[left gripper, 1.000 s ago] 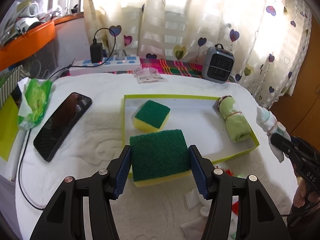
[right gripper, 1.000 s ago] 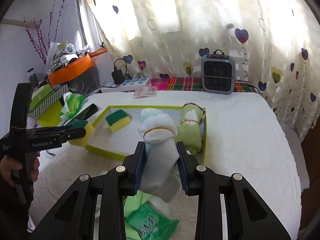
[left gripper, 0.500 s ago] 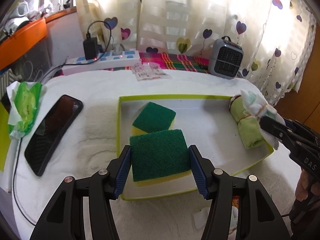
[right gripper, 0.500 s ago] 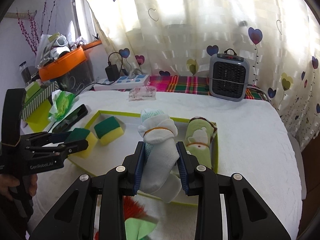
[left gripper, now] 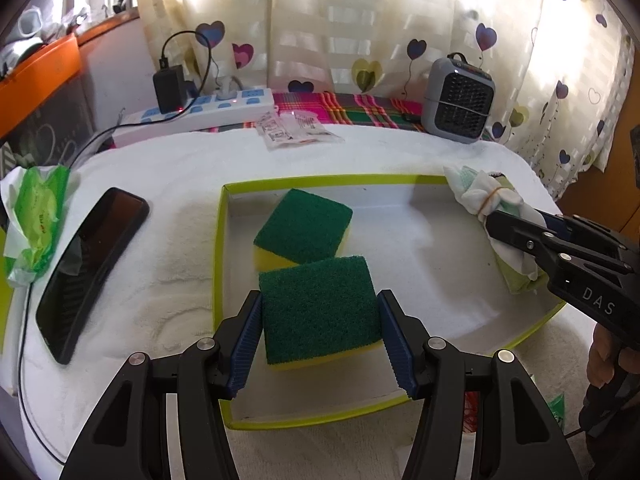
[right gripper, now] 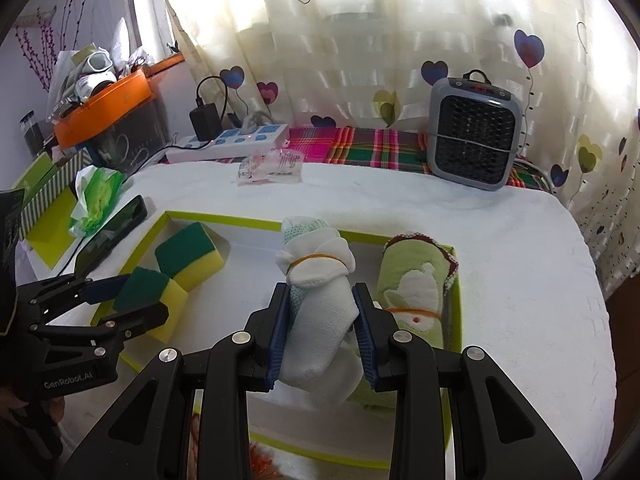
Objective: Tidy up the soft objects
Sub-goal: 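Lower the sponge into the lid with the left tool while the right tool releases the socks beside the towel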
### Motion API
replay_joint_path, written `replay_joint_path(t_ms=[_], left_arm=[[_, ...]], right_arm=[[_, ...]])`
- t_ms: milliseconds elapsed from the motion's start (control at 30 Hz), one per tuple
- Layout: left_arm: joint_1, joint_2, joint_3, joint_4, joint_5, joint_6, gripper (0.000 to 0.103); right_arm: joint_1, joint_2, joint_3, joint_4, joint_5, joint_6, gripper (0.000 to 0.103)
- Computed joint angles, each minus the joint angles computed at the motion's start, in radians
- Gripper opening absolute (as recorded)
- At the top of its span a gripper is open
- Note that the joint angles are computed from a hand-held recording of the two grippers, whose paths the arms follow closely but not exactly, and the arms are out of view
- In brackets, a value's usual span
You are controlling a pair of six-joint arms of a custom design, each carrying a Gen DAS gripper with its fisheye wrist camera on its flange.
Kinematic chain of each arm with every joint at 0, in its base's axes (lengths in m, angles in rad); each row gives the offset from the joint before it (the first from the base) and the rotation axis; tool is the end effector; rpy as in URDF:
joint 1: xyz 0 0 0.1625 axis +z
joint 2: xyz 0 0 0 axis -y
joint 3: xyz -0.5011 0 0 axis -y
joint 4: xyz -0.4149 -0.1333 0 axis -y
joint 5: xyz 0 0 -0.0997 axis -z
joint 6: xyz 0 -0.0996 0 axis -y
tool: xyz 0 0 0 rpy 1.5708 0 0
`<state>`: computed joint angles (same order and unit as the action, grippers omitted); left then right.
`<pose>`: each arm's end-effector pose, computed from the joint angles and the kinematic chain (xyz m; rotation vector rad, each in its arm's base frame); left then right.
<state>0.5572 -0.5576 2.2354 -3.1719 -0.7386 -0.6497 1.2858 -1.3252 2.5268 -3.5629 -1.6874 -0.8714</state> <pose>-0.2938 -0.4269 -0.0594 0.4799 2.3811 -0.7304 0.0010 -0.4296 0.2629 0.6648 -2.4127 0.7943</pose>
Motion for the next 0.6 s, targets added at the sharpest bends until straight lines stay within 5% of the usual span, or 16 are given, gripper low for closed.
replay_joint_path(t_ms=[600], left_arm=[[-0.004, 0.016, -0.008, 0.019, 0.023, -0.004, 0.057]], right_arm=[[0.007, 0.070, -0.036, -0.011, -0.065, -0.001, 0.033]])
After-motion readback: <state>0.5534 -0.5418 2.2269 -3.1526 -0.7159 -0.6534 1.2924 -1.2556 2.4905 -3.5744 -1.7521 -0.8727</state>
